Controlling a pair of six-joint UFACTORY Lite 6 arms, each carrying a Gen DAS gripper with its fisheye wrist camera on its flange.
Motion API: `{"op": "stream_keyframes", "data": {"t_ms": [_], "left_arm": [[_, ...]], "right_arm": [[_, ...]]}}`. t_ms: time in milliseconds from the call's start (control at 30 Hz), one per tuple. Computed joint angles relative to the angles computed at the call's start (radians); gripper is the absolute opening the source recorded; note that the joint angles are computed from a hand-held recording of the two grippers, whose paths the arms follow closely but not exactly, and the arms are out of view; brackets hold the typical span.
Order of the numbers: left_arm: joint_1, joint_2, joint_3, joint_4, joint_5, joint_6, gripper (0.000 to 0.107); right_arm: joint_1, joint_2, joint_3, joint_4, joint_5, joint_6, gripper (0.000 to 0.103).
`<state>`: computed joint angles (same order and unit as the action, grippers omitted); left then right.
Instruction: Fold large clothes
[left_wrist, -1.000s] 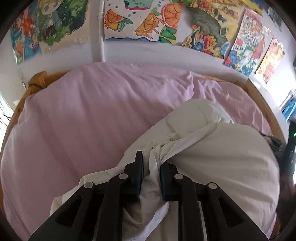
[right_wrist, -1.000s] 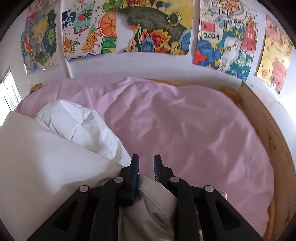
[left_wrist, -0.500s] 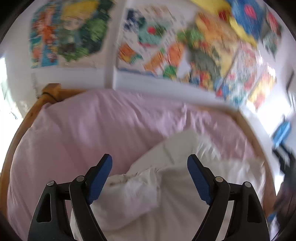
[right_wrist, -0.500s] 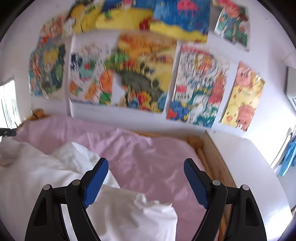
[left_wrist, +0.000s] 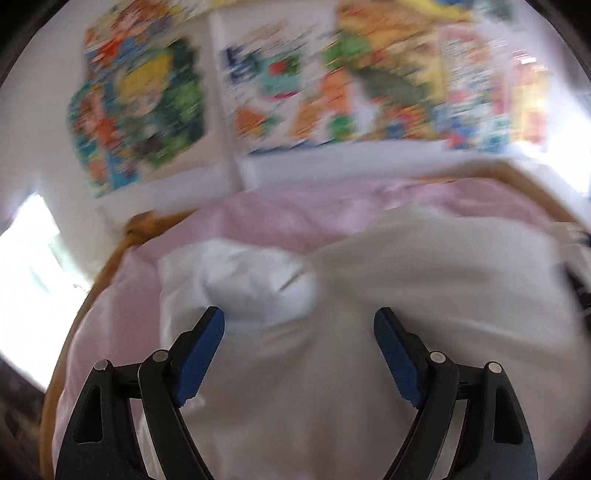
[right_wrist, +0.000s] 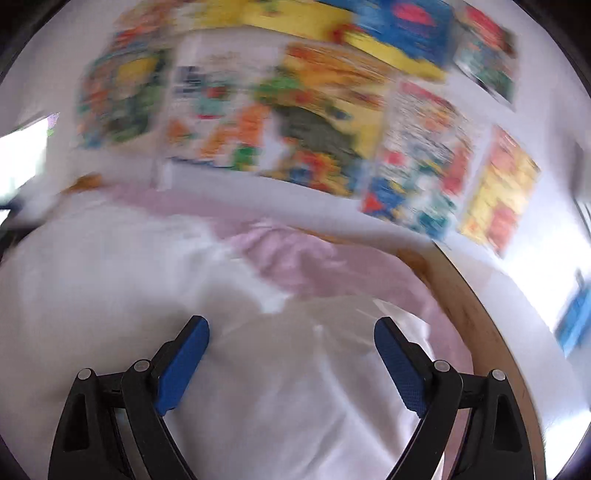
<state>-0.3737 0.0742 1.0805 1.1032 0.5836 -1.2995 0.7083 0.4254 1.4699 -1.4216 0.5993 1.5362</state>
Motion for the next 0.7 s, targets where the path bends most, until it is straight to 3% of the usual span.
{"op": "stream_keyframes", "data": {"t_ms": [100,200,267,433,700], "left_arm": [[0.189,0.129,0.059,-0.168,-0.163,0.081,0.08],[0.308,0.26,0.138,-0.411,-0.276,0.278,0.086],[0.344,0.314,0.169,-0.467,-0.322,0.311,0.087],[0.381,0.374,0.167,-0.443,-0.434,0.262,0.088],[0.422,0.415,0.179,-0.646,-0.51,0.446,0.09]], "right_arm": [[-0.105,0.151,0.172,0.215,-0.046,-0.113,0.091],[-0.187,0.313,0.353,0.468,-0.125,-0.356,0.094],[-0.216,0.403,0.451,0.571,-0.151,-0.443,0.094],[-0.227,0.445,0.418,0.427,-0.221,-0.263,0.094],[-0.245,0.46,0.375,0.231,-0.281,-0.02,0.094]]}}
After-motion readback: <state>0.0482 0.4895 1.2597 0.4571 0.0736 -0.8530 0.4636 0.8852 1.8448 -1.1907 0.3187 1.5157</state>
